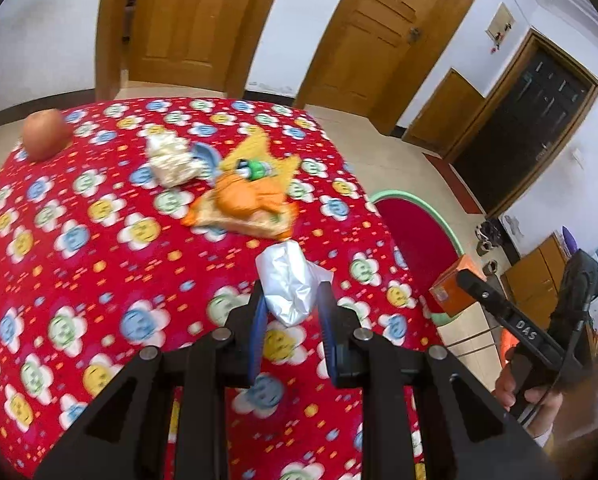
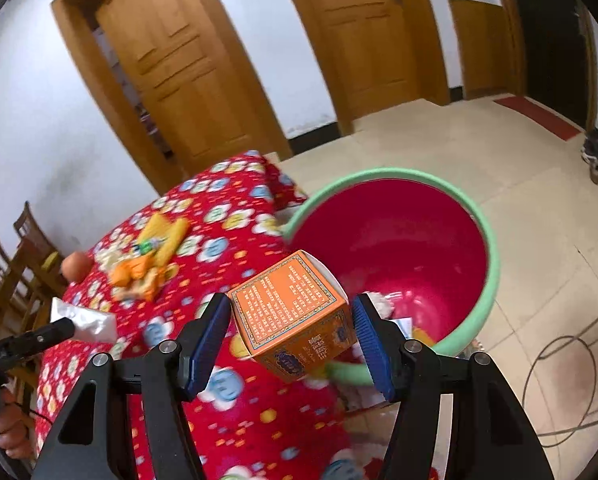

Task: Collect trash
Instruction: 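Carry the orange box over the red bin and open the right tool, then move the plastic bag over the bin and open the left tool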

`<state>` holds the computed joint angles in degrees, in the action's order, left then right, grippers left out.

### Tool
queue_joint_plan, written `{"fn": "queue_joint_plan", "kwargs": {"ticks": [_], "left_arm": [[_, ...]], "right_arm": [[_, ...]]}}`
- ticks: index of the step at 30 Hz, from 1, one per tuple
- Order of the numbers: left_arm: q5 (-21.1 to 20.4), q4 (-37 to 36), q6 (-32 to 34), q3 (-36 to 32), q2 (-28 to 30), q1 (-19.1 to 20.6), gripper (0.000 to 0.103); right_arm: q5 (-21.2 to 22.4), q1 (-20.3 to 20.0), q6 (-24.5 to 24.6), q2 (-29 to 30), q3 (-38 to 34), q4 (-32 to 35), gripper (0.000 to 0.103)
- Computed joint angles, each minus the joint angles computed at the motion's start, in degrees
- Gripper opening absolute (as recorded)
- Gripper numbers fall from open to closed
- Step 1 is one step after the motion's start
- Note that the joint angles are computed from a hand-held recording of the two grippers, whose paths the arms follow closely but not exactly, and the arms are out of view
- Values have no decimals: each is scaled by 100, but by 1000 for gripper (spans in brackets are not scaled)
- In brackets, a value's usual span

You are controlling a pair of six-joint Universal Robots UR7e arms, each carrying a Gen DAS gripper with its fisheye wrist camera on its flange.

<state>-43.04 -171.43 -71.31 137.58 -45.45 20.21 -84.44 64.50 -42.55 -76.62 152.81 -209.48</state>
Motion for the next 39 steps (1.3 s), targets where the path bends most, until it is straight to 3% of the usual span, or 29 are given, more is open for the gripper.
{"fn": "queue_joint_plan", "kwargs": {"ticks": [15,21,39], "left_arm": [[-487,-540,1833,-1350,922,693,24],[-678,-474,2230,-1770,1181,818,24],[-1186,-356,3068,-2750,1838,1083,24]], "right_arm": [[-221,-243,380,128,-572,369,66],[-294,-273,410,156,-657,318,70],[74,-709,553,-265,-520,358,71]]}}
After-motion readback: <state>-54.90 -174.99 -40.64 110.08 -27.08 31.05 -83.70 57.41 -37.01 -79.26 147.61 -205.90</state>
